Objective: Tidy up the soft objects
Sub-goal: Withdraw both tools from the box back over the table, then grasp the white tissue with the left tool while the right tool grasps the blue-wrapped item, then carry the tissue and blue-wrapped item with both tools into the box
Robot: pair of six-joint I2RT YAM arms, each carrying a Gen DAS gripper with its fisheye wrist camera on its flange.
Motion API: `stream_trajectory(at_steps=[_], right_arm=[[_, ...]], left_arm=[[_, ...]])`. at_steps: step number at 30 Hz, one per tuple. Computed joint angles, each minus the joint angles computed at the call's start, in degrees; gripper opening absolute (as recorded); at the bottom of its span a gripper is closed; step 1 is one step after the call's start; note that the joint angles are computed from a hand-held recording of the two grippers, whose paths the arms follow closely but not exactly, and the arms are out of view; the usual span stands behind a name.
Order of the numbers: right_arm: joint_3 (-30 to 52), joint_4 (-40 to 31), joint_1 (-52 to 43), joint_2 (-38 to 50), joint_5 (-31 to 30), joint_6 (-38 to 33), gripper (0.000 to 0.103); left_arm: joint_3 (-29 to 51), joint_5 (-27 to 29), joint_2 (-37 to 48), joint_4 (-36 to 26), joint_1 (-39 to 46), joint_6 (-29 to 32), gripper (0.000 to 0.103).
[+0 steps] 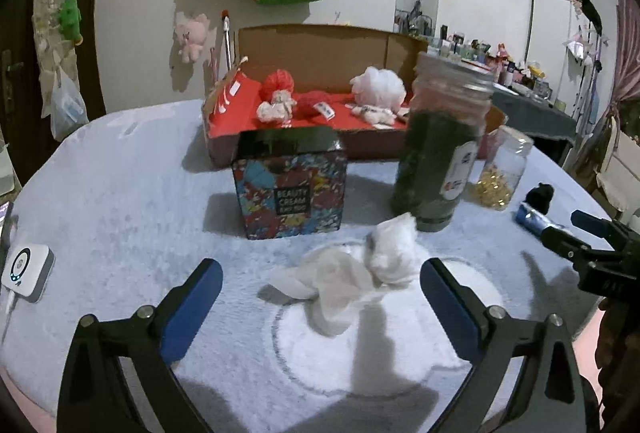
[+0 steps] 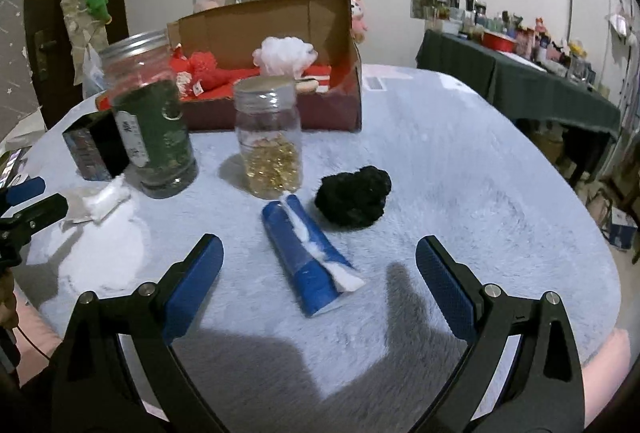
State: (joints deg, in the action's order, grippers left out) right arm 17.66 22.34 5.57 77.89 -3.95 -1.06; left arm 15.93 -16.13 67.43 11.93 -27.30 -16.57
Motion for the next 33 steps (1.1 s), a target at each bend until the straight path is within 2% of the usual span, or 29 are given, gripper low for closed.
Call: stream_trajectory(at_steps=[5, 6, 8, 10, 11, 12, 13, 14, 16, 19, 26, 33], right_arm=[[2.3, -1.1, -1.4, 3.4, -3.8, -0.9, 0.098], [2.5, -1.1, -1.5, 4.0, -4.5, -1.0, 0.095], [2.9, -0.7, -0.9, 4.8, -4.1, -1.2, 0.083], [3.1, -0.4, -0.3, 5.4, -3.5, -1.1, 0.064], [3.1, -0.1, -0.1, 5.6, -3.4, -0.9, 0.060], [2.7, 0.5, 0.2, 5.4, -3.3, -0.8, 0.051], [2.6, 0.8, 0.4, 5.3, -3.4, -0.8, 0.038], [2.2, 1.4, 0.4, 5.1, -3.7, -0.6, 0.033], [1.6, 1.7, 0.4, 4.5, -5.5, -0.4, 0.025], [0.9, 1.9, 0.7, 3.4, -8.4, 0.5, 0.022], [-1.3, 2.2, 4.3, -2.1, -9.7, 2.0, 0.021], [-0.4, 0.6, 6.1, -3.4, -10.8, 2.8, 0.021]], left_arm=[[1.6, 5.2, 4.6, -0.1, 4.4, 0.8, 0.085], [1.7, 6.1, 5.3, 0.0, 5.0, 0.9, 0.084], [2.0, 7.1, 6.5, 0.1, 5.7, 1.0, 0.077], [1.5, 7.1, 6.5, 1.1, 5.7, 1.5, 0.072], [1.3, 7.5, 6.3, 1.4, 5.7, 2.0, 0.061], [1.0, 8.3, 5.9, 1.8, 5.7, 2.3, 0.055], [0.8, 9.2, 5.4, 1.7, 5.7, 2.2, 0.040], [1.2, 9.7, 5.3, 1.3, 5.8, 2.2, 0.027], [1.1, 10.1, 4.2, 0.7, 5.3, 2.3, 0.024], [0.8, 10.5, 1.5, -0.6, 4.6, 2.1, 0.021], [0.5, 11.1, -6.9, -5.1, 1.8, 1.9, 0.020], [1.5, 12.0, -5.7, -5.0, 1.4, 1.5, 0.020]])
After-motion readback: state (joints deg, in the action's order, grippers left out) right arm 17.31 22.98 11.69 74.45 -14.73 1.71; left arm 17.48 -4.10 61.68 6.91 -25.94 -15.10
